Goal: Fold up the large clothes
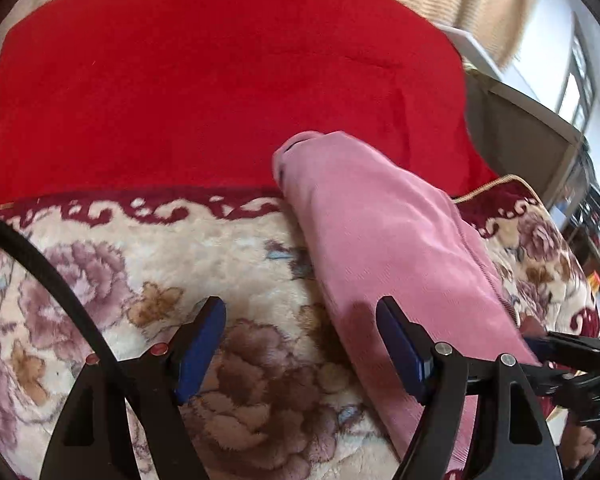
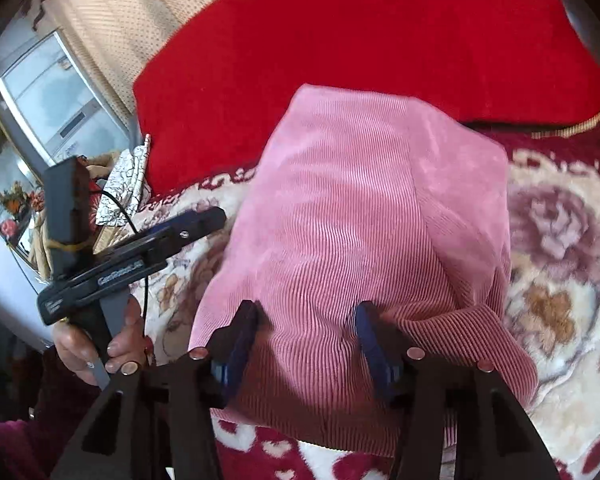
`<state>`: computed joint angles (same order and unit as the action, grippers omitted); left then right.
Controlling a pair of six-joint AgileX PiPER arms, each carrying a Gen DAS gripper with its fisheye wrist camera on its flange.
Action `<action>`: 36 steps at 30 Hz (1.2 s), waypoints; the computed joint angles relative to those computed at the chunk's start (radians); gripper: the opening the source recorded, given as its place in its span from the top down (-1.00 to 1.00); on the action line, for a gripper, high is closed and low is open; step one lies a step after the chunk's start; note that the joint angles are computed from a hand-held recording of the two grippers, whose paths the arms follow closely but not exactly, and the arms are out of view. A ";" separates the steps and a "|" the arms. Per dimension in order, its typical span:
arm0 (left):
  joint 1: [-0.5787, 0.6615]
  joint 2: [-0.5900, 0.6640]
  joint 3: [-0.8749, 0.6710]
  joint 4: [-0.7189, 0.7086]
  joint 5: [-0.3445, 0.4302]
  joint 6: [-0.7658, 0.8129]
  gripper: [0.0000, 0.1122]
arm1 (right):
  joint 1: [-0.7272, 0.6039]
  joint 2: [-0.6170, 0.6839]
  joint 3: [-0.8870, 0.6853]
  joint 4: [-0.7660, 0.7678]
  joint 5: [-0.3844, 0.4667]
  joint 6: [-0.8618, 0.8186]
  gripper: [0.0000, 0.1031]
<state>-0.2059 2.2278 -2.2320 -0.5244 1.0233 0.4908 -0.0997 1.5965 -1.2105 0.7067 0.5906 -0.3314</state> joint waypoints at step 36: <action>-0.144 -0.228 0.458 0.217 -0.493 0.066 -0.56 | -0.156 0.095 0.011 0.143 -0.049 0.066 -0.13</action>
